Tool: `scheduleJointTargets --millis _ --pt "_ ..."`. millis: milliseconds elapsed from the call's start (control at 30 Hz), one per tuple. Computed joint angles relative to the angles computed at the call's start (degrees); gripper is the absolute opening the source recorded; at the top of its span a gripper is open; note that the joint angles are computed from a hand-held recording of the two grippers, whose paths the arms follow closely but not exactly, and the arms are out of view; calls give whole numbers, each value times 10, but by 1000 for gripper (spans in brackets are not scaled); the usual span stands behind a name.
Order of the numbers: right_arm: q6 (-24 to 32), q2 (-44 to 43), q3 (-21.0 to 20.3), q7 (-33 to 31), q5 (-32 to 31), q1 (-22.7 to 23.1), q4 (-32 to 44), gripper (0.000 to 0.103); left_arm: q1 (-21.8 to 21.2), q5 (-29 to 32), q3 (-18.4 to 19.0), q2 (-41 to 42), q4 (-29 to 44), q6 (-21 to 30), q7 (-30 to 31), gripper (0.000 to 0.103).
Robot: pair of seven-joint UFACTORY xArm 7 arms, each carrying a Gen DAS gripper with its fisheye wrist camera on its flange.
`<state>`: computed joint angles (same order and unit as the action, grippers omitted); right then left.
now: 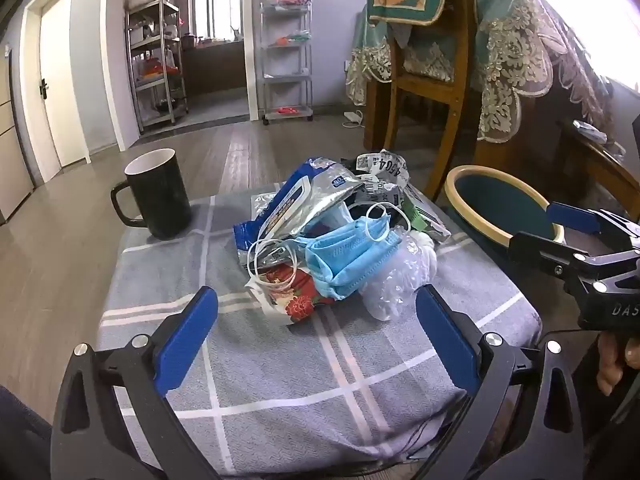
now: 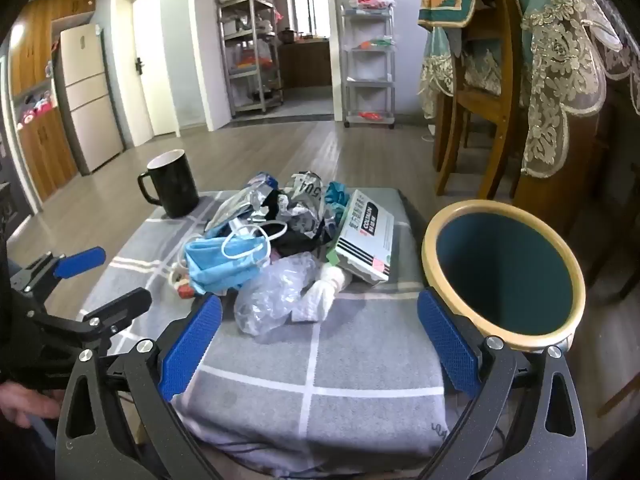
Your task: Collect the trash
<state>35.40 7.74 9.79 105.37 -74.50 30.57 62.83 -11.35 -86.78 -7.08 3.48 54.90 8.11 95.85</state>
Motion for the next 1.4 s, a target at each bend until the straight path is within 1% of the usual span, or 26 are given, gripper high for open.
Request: scheduleJointTargets --millis 33,133,200,267,300,333,367,400,467,800,1400 --pt "2 0 0 1 -2 1 0 98 1 10 1 -1 -1 5 -11 97" --pt "2 -2 1 1 -1 0 -1 98 1 13 0 0 0 6 -13 97" --pt "3 -2 1 2 -2 0 -1 98 5 26 2 7 8 12 -23 97" --pt "4 -3 1 1 0 0 -1 98 7 12 1 5 6 8 -13 97" --pt "4 -2 2 0 1 0 -1 98 7 23 1 8 7 9 -26 97" --pt "4 -2 2 0 1 0 -1 98 7 18 0 7 7 7 -25 97" --pt "4 -3 1 1 -1 0 -1 98 10 8 1 5 6 12 -15 97" --pt "4 -3 1 2 -2 0 -1 98 9 -10 -1 7 8 6 -2 97" --pt "4 -3 2 3 -2 0 -2 98 7 -20 0 5 6 4 6 97" --pt "6 -3 3 4 -3 0 -2 98 4 -27 3 6 8 1 12 97" --pt "6 -5 3 6 -5 -1 -4 98 4 -23 3 6 7 2 9 97"
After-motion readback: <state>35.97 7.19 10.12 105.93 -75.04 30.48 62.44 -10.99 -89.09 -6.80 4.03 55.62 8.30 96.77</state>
